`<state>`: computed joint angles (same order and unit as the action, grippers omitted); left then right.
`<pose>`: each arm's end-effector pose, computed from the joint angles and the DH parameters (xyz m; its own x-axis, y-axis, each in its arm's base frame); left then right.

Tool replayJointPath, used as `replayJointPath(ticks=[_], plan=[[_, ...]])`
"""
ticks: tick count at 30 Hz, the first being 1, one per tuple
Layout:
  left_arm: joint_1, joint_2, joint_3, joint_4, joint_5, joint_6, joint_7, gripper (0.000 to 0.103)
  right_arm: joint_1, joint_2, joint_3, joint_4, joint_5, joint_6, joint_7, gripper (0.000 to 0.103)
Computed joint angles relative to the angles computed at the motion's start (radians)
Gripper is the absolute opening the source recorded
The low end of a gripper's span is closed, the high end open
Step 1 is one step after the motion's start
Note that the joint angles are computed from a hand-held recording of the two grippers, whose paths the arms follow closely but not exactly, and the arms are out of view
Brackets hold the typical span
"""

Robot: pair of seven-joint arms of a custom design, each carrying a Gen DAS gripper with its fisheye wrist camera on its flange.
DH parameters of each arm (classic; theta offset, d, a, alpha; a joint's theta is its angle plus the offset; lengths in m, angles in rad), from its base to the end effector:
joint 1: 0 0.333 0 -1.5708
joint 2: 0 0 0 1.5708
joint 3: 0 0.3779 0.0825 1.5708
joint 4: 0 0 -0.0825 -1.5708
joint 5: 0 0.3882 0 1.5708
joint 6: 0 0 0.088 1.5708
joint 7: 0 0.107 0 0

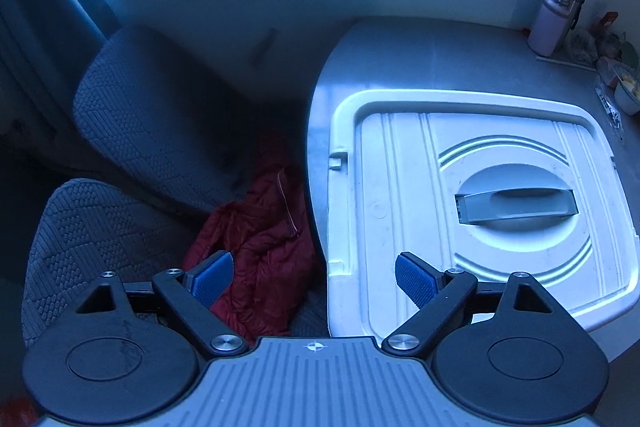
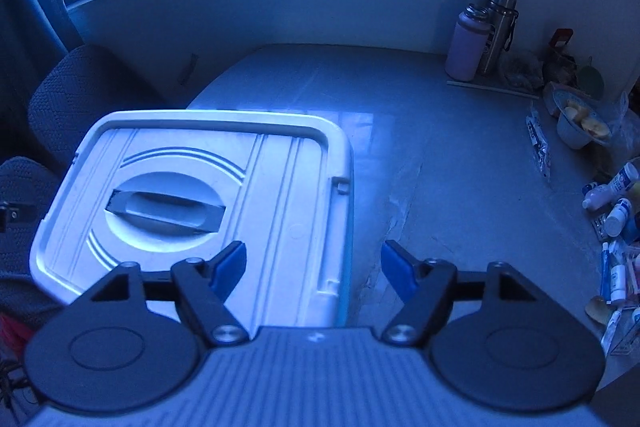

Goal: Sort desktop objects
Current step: 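Open both grippers and let the lid settle flat on the bin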

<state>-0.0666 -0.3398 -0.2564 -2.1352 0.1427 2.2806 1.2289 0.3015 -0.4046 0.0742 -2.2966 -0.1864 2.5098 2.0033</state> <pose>0.4499 -0.1684 0.6516 -0.0386 -0.9974 -0.0607 -0.8694 0.0635 -0.4901 0.4210 0.1741 0.6316 0.0783 -0.9957 -0.0494 -0.8033 -0.0337 -0.5946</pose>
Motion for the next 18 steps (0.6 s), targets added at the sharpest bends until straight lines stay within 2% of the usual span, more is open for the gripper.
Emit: replayJointPath(ticks=[11, 18], plan=[[-0.015, 0.075, 0.022, 0.069, -0.046, -0.071, 0.014, 0.09, 0.01, 0.06, -0.021, 0.043, 0.071, -0.078, -0.028, 0.074], [-0.022, 0.115, 0.046, 0.084, -0.108, -0.086, 0.015, 0.089, 0.011, 0.09, -0.035, 0.055, 0.134, -0.081, -0.05, 0.074]])
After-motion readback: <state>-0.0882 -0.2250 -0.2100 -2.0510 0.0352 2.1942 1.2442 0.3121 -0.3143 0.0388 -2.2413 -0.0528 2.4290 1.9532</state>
